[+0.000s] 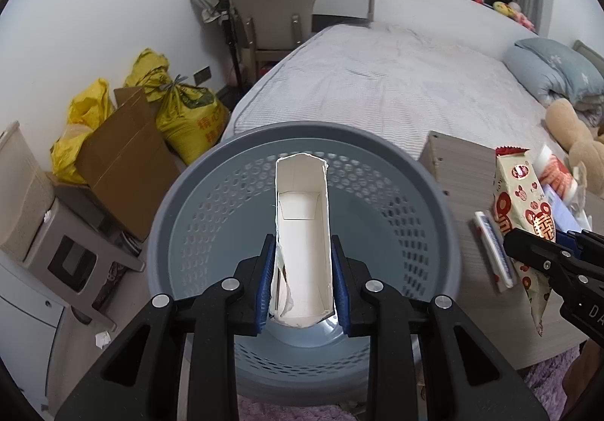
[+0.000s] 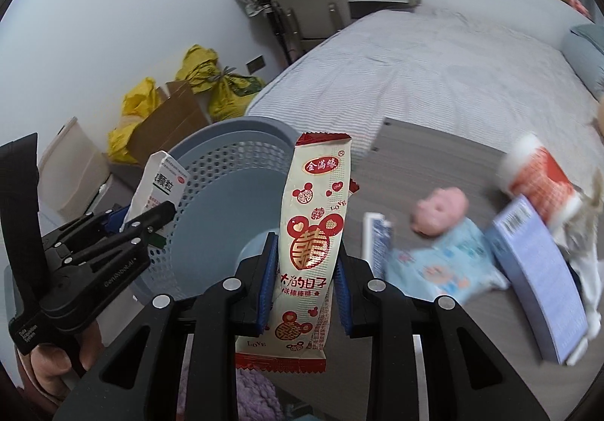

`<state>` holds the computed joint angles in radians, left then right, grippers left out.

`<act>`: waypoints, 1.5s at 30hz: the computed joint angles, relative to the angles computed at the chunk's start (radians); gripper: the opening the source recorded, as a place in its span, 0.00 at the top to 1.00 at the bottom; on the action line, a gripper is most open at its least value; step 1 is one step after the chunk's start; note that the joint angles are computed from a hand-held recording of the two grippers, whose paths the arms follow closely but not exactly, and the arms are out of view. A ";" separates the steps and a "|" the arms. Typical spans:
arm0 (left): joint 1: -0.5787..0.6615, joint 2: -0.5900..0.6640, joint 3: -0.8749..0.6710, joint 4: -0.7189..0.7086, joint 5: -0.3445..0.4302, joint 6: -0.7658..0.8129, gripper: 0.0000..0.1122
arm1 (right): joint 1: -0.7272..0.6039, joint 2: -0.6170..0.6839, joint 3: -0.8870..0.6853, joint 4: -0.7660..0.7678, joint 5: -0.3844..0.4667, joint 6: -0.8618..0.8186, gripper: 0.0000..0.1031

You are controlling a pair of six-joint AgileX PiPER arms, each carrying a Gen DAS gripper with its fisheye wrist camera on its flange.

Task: Collect trash
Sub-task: 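Carry both items over the grey basket and open both tools, then withdraw both tools from the basket back toward the table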

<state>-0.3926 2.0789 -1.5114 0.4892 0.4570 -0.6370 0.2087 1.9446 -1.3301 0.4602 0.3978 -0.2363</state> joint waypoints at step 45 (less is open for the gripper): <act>0.093 -0.003 0.016 0.121 0.034 -0.160 0.14 | 0.115 0.186 -0.287 -0.129 0.071 0.124 0.43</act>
<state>-0.3000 2.0754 -1.4958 0.6101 0.4911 -0.7974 0.3234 2.1302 -1.6169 0.3315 0.4688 -0.1120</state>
